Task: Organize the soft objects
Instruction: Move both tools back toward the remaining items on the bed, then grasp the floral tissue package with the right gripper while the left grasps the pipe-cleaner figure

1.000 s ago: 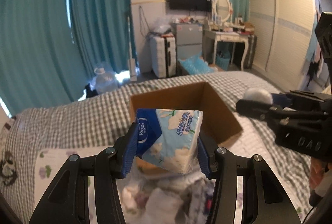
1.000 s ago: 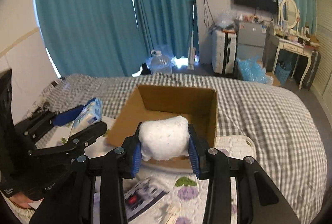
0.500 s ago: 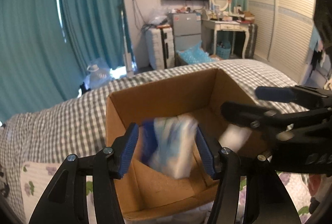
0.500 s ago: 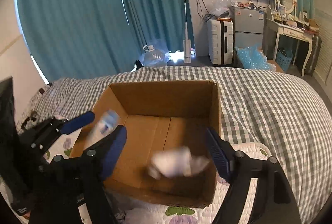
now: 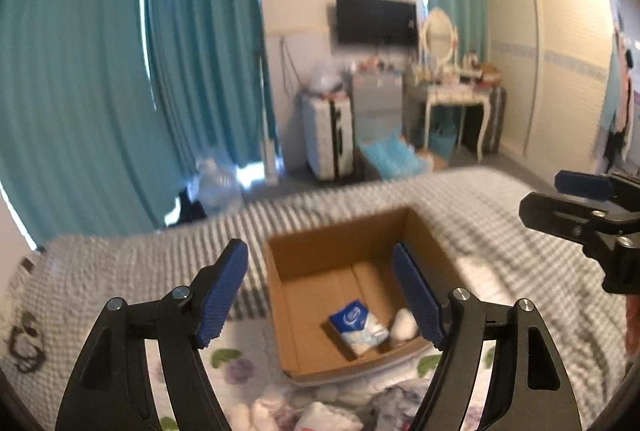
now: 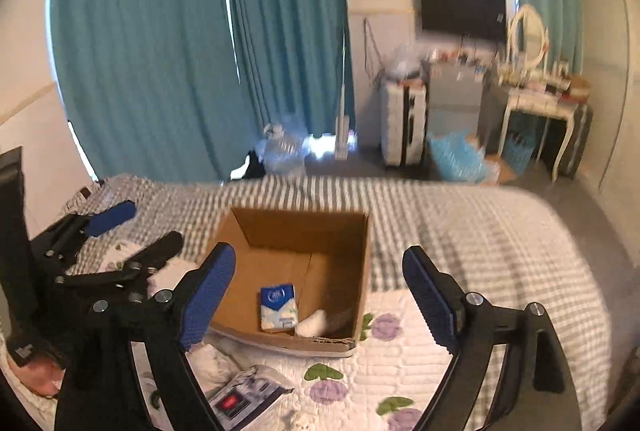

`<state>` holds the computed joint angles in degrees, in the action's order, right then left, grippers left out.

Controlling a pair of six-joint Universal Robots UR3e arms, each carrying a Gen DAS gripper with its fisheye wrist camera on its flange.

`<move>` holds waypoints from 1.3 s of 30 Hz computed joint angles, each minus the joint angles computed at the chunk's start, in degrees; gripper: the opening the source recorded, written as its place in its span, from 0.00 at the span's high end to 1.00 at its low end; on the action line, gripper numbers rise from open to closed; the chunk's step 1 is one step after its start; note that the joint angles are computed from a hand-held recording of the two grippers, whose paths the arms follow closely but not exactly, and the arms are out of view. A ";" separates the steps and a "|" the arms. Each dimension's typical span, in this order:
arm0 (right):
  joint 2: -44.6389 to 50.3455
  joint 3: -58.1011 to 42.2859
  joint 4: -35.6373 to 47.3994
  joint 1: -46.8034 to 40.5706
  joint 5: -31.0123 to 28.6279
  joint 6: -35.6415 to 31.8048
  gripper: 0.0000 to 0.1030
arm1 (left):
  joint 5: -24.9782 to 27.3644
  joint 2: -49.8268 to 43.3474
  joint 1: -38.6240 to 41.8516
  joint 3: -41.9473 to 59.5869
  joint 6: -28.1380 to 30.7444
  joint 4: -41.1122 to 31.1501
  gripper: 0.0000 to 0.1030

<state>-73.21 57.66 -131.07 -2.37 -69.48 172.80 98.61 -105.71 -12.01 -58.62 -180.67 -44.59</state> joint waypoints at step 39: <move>-11.50 53.26 -36.71 26.85 -26.01 17.21 0.05 | -17.23 49.39 23.21 -74.42 5.45 17.37 0.08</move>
